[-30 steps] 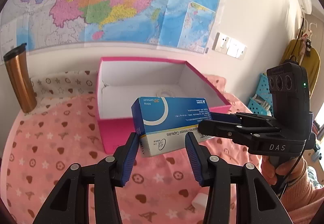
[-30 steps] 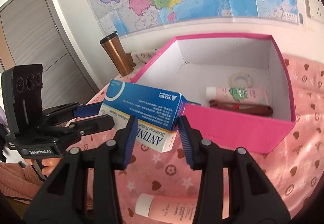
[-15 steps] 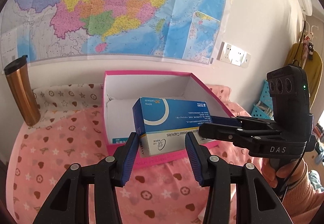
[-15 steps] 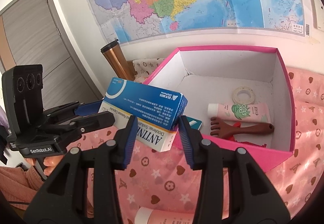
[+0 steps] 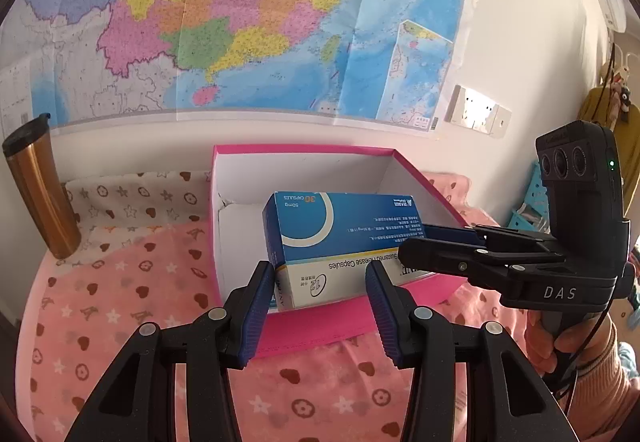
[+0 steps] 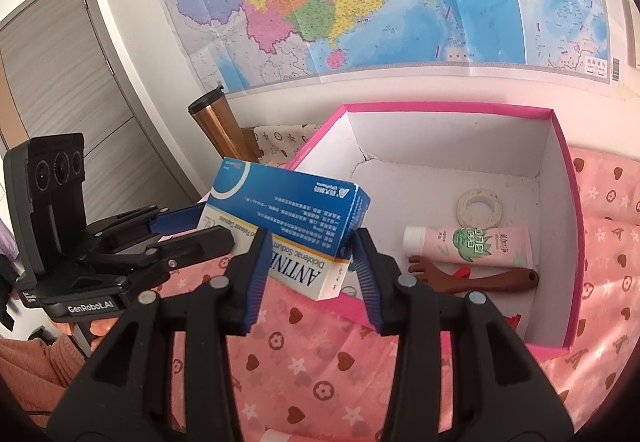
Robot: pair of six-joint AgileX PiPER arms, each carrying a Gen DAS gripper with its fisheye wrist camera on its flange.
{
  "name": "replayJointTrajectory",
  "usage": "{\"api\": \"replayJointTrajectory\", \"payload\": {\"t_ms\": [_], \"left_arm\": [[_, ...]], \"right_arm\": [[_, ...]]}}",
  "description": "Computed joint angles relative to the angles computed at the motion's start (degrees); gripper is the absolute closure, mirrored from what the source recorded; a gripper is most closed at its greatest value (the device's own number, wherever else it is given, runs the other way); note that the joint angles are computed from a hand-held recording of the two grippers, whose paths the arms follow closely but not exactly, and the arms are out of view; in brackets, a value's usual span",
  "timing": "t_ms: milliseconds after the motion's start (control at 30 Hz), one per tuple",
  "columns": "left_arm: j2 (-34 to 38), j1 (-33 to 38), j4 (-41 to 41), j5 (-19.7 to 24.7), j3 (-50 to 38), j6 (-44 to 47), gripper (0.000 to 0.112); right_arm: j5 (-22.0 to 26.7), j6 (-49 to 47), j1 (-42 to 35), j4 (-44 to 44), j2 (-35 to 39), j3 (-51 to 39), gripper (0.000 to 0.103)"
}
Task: Organize rigid objects
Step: 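Lower the medicine box into the pink box and open the right gripper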
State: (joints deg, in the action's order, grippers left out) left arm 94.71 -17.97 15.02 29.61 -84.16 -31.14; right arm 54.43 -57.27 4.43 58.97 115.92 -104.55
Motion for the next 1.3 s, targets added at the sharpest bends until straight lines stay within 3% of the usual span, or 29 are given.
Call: {"api": "replayJointTrajectory", "payload": {"t_ms": [1300], "left_arm": [[8.8,4.9,-7.5,5.3,-7.8,4.1,0.065]], "right_arm": [[9.8,20.1,3.0,-13.5,17.2,-26.9,0.058]]}}
